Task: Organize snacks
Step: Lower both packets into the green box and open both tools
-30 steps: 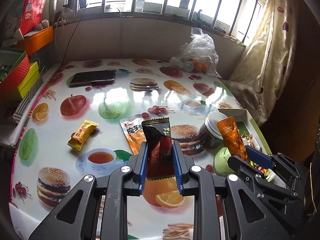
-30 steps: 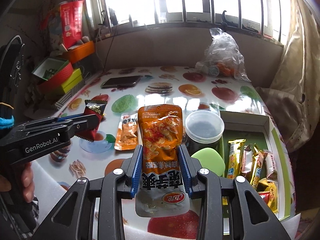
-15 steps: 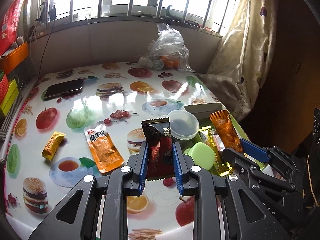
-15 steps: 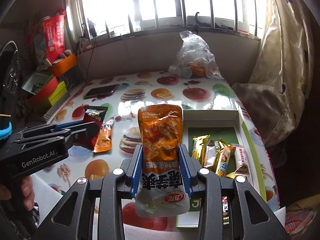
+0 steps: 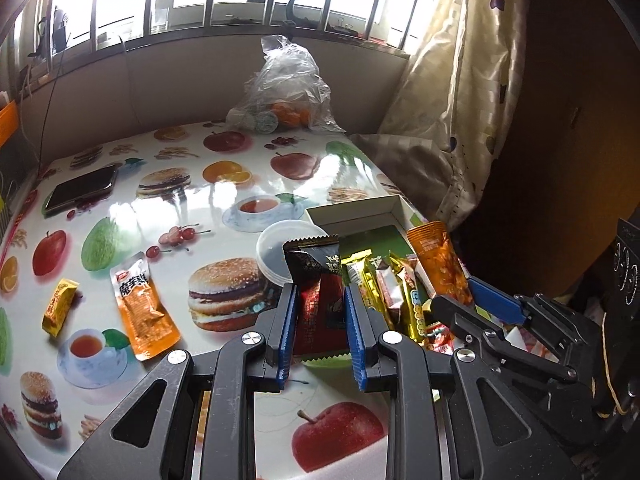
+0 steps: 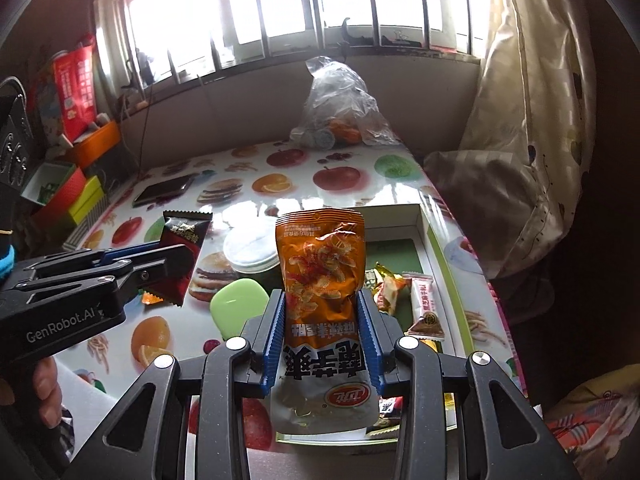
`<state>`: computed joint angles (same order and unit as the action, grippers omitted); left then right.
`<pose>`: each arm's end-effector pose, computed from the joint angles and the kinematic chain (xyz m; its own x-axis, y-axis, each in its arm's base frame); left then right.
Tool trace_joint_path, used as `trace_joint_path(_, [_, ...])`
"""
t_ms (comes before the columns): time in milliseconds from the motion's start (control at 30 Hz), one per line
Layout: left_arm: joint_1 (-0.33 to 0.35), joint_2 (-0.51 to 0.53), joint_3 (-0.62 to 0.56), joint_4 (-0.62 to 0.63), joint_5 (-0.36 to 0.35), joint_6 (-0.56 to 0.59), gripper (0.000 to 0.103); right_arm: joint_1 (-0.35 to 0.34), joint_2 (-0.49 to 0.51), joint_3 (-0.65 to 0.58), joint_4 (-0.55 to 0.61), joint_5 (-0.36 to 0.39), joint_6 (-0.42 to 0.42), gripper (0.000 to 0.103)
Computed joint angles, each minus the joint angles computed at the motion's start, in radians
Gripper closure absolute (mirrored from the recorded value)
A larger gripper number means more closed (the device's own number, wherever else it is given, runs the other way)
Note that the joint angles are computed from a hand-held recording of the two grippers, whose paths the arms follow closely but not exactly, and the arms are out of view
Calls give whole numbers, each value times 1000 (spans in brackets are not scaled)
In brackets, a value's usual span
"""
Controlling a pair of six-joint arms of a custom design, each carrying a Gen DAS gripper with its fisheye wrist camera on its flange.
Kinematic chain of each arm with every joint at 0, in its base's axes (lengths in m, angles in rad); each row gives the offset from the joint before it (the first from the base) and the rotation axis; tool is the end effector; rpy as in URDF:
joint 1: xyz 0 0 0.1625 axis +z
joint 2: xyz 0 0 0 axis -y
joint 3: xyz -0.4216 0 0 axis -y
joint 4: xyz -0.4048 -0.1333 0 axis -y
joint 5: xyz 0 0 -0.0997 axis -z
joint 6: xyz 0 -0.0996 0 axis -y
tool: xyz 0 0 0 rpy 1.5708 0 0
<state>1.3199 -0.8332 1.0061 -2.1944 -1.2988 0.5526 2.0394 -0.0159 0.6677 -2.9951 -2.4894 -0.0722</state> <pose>-0.0470 -0.8281 0.3620 -0.7016 0.5648 -0.4345 0.6952 0.6762 -0.2438 0.4353 -0.7401 -0.0501 -0.7666 0.1741 0.6180 -0.3797 0.6532 -0.6551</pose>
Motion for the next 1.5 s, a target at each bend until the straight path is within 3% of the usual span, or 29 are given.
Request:
trace_joint_path(600, [-16,89,-64,65,28,-27,78,-49,-68,114,3,-28,82,69])
trace_joint_path(967, [-30,106,-43,85,36,-29,78,-75,-87,149,34,-33,110,68])
trace_joint_path(1500, [-41,107,14,63,70,-9,78,-97,-102,194,-17,-31,80,65])
